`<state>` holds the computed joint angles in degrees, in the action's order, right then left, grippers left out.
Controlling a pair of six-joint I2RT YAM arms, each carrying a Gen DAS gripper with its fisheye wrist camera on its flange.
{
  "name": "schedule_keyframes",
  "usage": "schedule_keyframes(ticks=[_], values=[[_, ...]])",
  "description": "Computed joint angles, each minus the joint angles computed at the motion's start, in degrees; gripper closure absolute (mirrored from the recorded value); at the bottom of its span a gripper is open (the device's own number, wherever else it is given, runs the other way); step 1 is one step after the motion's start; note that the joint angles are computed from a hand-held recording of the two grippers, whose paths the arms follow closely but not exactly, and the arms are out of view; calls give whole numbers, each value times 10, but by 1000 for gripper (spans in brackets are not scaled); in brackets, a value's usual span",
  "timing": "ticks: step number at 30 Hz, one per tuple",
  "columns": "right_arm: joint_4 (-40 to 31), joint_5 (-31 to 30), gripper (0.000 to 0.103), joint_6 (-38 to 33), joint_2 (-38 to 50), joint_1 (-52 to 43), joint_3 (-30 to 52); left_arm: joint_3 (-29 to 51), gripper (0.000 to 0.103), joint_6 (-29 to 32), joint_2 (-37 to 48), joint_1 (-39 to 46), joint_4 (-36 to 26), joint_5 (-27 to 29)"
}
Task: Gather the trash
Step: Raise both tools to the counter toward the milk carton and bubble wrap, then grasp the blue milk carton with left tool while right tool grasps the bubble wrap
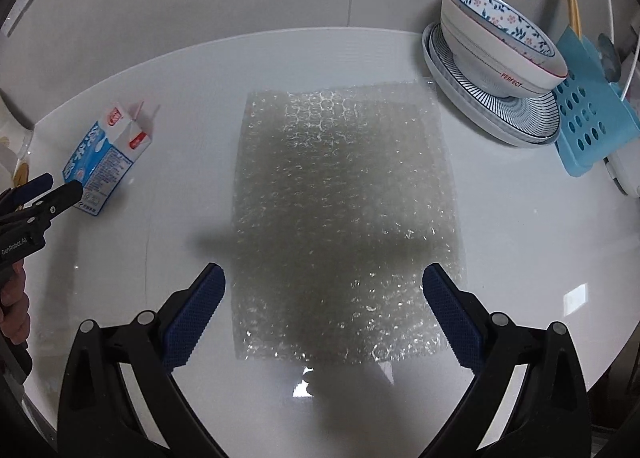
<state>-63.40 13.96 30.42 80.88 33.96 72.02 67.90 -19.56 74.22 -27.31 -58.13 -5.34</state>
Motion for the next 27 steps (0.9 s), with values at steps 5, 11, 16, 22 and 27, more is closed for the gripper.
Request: schedule_keyframes(ticks=[5,11,16,22,27], values=[[21,-20,8,-16,54,-36,8,2,11,47,51,25,29,19],[26,-43,15,-14,103,-51,14,4,23,54,87,29,43,29],[33,-44,20,-5,108,-44,8,14,27,41,102,24,41,27],[13,-56,54,8,111,-43,26,19,29,7,101,9,25,12],[10,-47,88,11,114,-33,35,13,29,-15,85,-13,15,-9]])
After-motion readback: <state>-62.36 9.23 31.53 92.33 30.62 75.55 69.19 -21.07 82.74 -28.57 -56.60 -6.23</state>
